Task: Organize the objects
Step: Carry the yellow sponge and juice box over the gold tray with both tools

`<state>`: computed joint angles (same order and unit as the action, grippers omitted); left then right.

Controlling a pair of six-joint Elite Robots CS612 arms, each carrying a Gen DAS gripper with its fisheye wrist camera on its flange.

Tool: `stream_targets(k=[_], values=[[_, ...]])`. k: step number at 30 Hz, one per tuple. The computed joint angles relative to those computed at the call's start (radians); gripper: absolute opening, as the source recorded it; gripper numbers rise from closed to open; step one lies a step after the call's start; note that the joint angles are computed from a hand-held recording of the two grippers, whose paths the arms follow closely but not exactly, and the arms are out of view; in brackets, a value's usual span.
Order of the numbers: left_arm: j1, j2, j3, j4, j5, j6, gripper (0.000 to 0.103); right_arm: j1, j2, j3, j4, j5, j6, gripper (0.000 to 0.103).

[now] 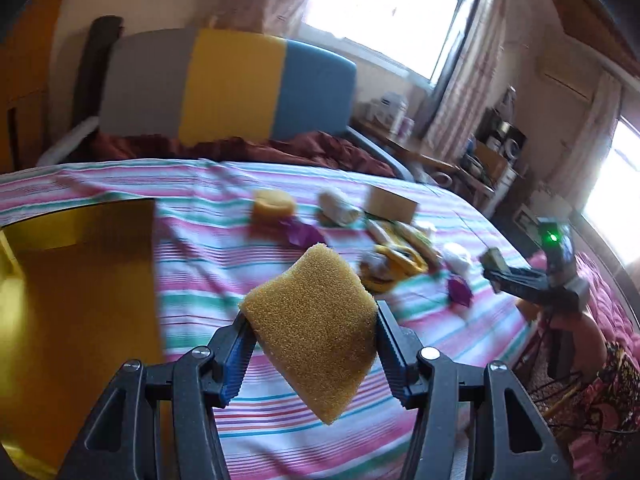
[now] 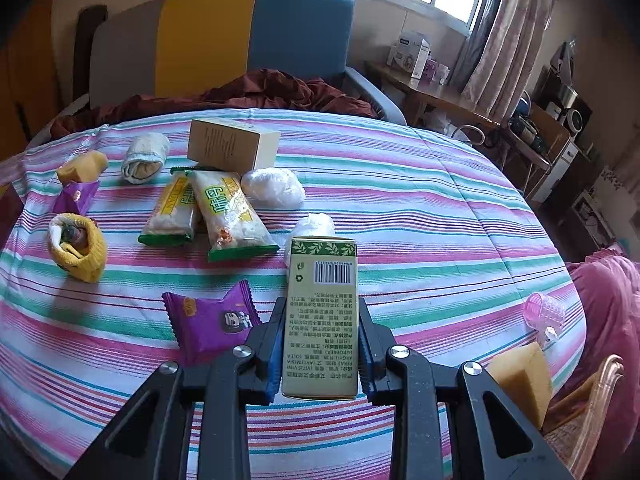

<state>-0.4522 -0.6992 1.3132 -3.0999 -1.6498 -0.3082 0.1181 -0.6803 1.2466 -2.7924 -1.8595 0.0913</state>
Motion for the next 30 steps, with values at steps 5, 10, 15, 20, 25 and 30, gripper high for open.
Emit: stream_targets(k=[5, 10, 15, 20, 25, 30], values=[[0.032, -0.016, 0.035, -0.003, 0.039, -0.054, 0.057, 0.010, 0.003, 0.002, -0.037, 0.003, -0.002, 0.031], [0.062, -0.033, 0.066, 0.016, 0.083, -0.071, 0.057, 0.036, 0.013, 0.017, -0.142, -0.002, -0.015, 0.031], [0.085, -0.042, 0.089, 0.054, 0.116, -0.080, 0.057, 0.075, 0.014, 0.010, -0.148, -0.042, -0.055, 0.031], [0.104, -0.044, 0.109, 0.062, 0.131, -0.115, 0.057, 0.103, 0.005, 0.001, -0.148, 0.009, -0.077, 0.031], [0.122, -0.044, 0.121, 0.053, 0.125, -0.138, 0.057, 0.138, 0.005, -0.022, -0.150, 0.068, -0.116, 0.031], [0.132, -0.045, 0.116, 0.085, 0.147, -0.157, 0.057, 0.169, 0.014, -0.055, -0.124, 0.134, -0.133, 0.031]])
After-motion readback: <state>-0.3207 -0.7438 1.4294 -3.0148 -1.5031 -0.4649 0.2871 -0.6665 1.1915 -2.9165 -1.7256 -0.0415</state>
